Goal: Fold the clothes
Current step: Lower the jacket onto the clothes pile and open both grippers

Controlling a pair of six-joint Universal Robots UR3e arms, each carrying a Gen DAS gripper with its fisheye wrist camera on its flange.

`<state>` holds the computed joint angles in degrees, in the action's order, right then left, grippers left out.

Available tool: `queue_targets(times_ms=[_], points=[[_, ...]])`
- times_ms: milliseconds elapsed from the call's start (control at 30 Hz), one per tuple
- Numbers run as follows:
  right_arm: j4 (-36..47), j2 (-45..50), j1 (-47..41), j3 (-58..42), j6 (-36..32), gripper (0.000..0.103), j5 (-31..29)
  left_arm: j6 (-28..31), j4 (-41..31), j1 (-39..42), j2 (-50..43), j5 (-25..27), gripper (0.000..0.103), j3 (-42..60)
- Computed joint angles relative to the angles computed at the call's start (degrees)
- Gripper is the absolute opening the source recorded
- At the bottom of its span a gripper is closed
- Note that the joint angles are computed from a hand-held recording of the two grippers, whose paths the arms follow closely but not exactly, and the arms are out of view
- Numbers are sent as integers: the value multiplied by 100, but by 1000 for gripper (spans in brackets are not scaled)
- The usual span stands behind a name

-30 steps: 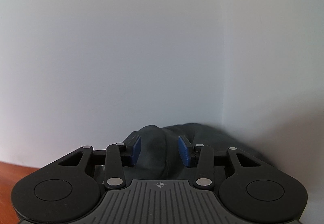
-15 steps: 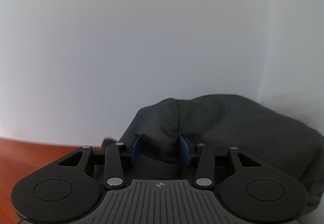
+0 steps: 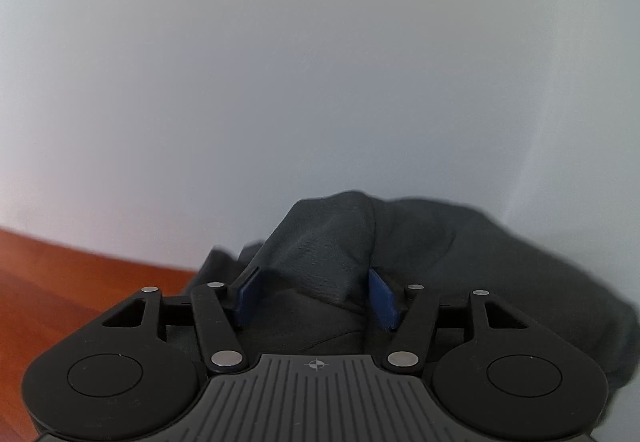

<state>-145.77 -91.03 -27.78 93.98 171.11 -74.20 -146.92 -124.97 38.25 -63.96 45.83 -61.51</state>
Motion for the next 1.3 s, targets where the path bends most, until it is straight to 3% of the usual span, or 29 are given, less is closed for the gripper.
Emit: queue_targets(times_ms=[200, 400, 633, 767, 900, 1133, 1300], points=[[-558, -299, -474, 186, -364, 76, -186, -220, 232, -391, 29, 0, 103, -241], [58, -771, -1257, 319, -502, 79, -5, -181, 259, -559, 56, 8, 103, -304], [899, -1902, -1859, 1207, -1074, 80, 496, -436, 600, -902, -7, 148, 103, -477], [1058, -2552, -2255, 2142, -718, 80, 760, -557, 838, -1091, -44, 277, 103, -520], [1360, -3387, -3091, 2951, -901, 80, 1517, -647, 933, -1180, -66, 341, 103, -556], [2766, -3699, -3866, 2263, -1881, 80, 2087, -803, 1063, -1364, -134, 376, 103, -591], [2679, -3665, -3842, 1838, -2031, 79, 2444, -806, 1067, -1361, -99, 354, 103, -626]])
